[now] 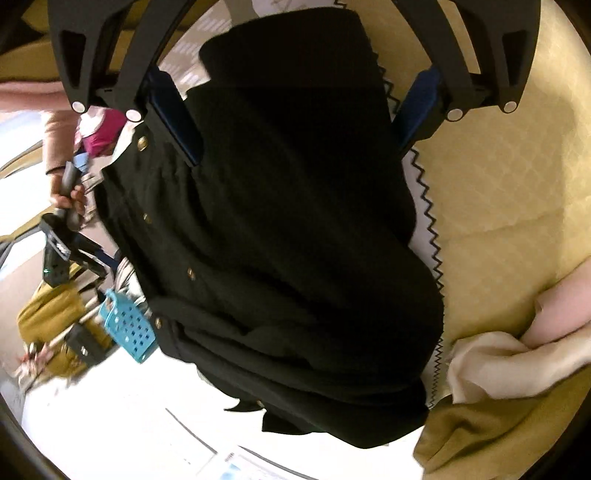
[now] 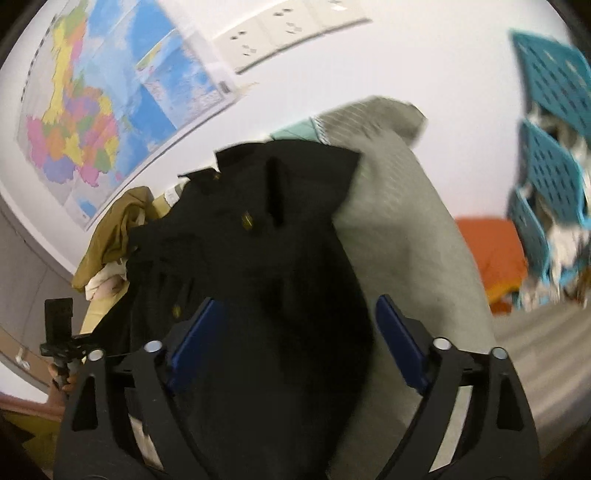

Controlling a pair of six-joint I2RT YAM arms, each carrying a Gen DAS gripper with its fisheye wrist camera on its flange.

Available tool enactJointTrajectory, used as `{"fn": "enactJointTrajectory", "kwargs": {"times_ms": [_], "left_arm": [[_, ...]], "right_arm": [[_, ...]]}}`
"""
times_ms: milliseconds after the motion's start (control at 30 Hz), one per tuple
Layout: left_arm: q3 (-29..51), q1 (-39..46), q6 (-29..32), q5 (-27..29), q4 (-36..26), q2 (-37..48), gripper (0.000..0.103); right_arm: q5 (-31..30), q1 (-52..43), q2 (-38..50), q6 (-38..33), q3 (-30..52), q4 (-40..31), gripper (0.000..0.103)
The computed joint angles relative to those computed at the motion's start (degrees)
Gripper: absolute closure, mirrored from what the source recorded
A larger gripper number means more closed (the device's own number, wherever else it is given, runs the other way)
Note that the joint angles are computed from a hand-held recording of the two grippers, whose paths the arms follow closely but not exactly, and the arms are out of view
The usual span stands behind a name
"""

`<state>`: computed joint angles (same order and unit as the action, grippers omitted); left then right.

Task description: Fold large clothes

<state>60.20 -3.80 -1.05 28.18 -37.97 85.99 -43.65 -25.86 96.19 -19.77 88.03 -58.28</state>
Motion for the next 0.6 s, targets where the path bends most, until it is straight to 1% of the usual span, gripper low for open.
{"fn": "enactJointTrajectory", "kwargs": {"times_ms": [67, 200, 233, 267, 333, 400, 433, 467, 500, 533, 567, 600], "left_arm": [[-1.32, -0.24, -1.0, 0.7, 0.96, -0.85, 0.007], [-3.45, 0.32, -2.56, 1.99, 3.27, -1.67, 0.007], [-4.06, -0.24, -3.85, 1.15, 4.33, -2.17, 0.007], [-4.66, -0.51, -4.53, 0.41, 5.03, -2.59, 0.007], [-5.57, -2.17, -6.59, -2.23, 6.38, -3.53, 0.007], [-6.73, -3.09, -8.3, -2.2, 8.07, -4.38, 0.007], [-7.26, -3.5, -9.45, -2.69, 9.06, -4.6, 0.012], [-7.68, -4.72, -10.98, -6.29, 9.58, -5.47, 0.046], [-7.14, -5.41, -11.24, -8.17, 8.75, -5.36, 0.073], [-6.91, -4.61, -12.04, -5.47, 8.19, -5.52, 0.081], [-7.22, -3.86, -12.71, -4.32, 8.2, -6.4, 0.089], [-7.34, -3.86, -13.18, -4.23, 7.9, -7.79, 0.092]], "right_arm": [[-2.85, -3.5, 0.0, -4.9, -2.64, -4.8, 0.012], [-4.47, -5.66, -0.49, -11.3, -8.21, -9.43, 0.011], [-5.08, -5.86, -1.97, -11.91, -10.02, -8.34, 0.01], [-6.1, -5.93, -2.14, -13.32, -10.34, -9.45, 0.01], [-9.58, -5.36, -1.18, -17.57, -10.31, -13.82, 0.012], [-8.92, -3.69, -3.33, -17.92, -12.84, -11.72, 0.012], [-8.94, -3.17, -4.31, -17.22, -13.93, -10.31, 0.014], [-9.29, -2.85, -4.55, -16.8, -14.12, -10.32, 0.029], [-9.99, -2.91, -4.57, -16.3, -13.87, -10.79, 0.058], [-11.76, -3.4, -3.16, -17.89, -12.51, -13.56, 0.076], [-14.02, -4.02, -1.68, -20.3, -11.1, -17.29, 0.089], [-15.2, -4.58, -1.6, -21.11, -10.76, -18.51, 0.091]]}}
